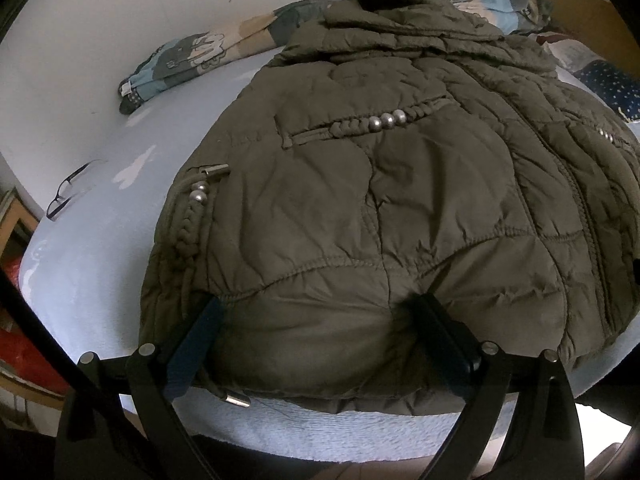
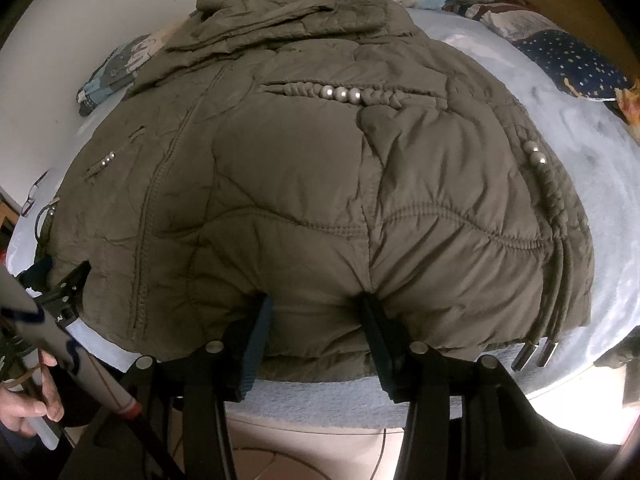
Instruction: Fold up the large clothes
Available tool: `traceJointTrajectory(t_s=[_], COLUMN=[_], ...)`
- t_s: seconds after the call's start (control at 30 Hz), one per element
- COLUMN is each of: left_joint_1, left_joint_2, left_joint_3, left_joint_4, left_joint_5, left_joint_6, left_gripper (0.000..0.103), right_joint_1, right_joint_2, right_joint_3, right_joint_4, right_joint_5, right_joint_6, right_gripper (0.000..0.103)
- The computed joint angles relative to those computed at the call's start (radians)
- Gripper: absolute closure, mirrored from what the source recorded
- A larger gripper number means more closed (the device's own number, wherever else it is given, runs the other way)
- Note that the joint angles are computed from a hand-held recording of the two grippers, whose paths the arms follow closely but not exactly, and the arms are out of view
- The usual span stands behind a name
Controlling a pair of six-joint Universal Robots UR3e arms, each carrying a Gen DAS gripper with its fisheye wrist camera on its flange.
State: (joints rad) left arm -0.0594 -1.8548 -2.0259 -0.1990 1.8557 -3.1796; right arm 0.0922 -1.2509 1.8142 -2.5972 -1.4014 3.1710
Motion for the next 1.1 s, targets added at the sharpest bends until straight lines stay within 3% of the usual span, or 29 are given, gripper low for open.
traceJointTrajectory(t_s=[1.1], left_joint_1=[0.009], left_joint_2=[0.003], left_joint_3=[-0.078], left_joint_4=[0.137], left_joint_5=[0.000], left_joint_6=[0.074], left_gripper=[0.006], right_joint_1=[0.023], right_joint_2=[-0.013], right_joint_3=[0.028], right_joint_4=[-0.030], right_joint_5=[-0.020], right_joint_6=[0.017], right_gripper=[0.048])
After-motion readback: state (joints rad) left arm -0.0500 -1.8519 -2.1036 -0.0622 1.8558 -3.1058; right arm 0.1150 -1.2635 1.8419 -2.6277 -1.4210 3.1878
